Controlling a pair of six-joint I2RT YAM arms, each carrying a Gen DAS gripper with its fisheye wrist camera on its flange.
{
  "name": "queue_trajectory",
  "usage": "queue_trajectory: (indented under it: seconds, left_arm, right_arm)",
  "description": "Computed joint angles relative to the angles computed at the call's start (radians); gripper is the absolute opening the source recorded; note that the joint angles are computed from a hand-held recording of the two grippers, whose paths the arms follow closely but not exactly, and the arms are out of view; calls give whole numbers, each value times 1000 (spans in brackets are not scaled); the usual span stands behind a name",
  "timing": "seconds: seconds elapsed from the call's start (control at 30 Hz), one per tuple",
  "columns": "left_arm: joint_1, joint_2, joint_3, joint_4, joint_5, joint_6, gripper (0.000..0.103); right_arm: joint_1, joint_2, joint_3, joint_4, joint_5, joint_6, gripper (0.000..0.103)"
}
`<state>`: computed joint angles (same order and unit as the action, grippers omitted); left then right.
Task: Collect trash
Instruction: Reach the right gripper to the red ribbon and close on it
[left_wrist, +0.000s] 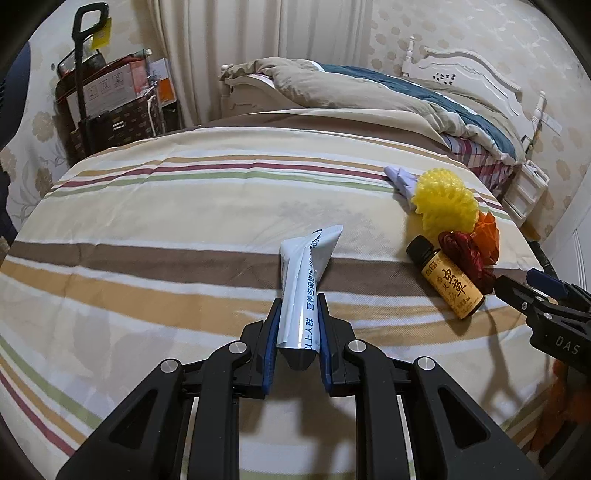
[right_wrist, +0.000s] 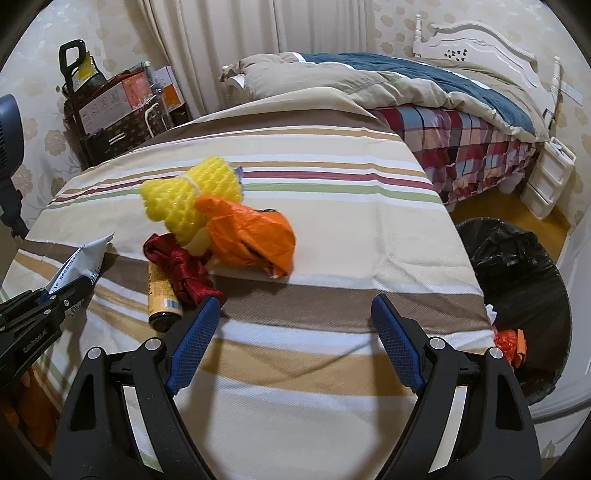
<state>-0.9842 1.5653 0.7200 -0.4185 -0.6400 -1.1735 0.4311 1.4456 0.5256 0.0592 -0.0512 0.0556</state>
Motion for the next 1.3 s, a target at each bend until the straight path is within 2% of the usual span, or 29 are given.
queue_trajectory:
  seconds: [0.13,0.17,0.23,0.3,0.37,0.5,0.63,0.7,0.77,0.93,1.0,1.1,1.17,1.3]
  left_arm:
    - [-11,0,1,-16,-5,-18,20]
    - [-17,-1,1,-23,-13,-27,23]
    - [-26,1,4,-33,-27,-35,31]
    - [-34,2,10,-47,-41,-46,48]
    - [-36,-6,8,-51,-55,-53,57]
    - [-24,-16,4,-50,-69,-46,65]
    - [14,-14,-6,-2,-21,13,62]
    - [27,2,0,10,-1,51,40]
    - [38,7,-8,32,20,72,26]
    - [36,-18,-35,59,26,70,22]
    - [30,-22,-39,53,22,53,21]
    - [22,-22,-36,40,13,34,21]
    - [15,-23,-37,31,7,21,21]
    - [14,-37,-51,24,5,3,21]
  right_arm:
    - [18,-18,-14,6,9,3,82]
    - [19,-21,-16,6,10,3,82]
    - [20,-25,-18,4,10,5,82]
    - [20,-28,-21,6,10,9,82]
    - [16,-39,-28,3,6,11,81]
    - [15,-52,-35,-2,3,12,81]
    - [24,-60,-35,-6,2,14,81]
    - [37,-63,-32,-9,5,16,80]
    - [52,-68,-31,-11,9,20,80]
    - [81,-68,-19,-16,15,26,79]
    - [97,-62,-9,-19,17,27,72]
    - [122,-35,5,-9,23,24,68]
    - [137,0,25,-8,21,21,58]
    - [164,66,58,3,21,23,52]
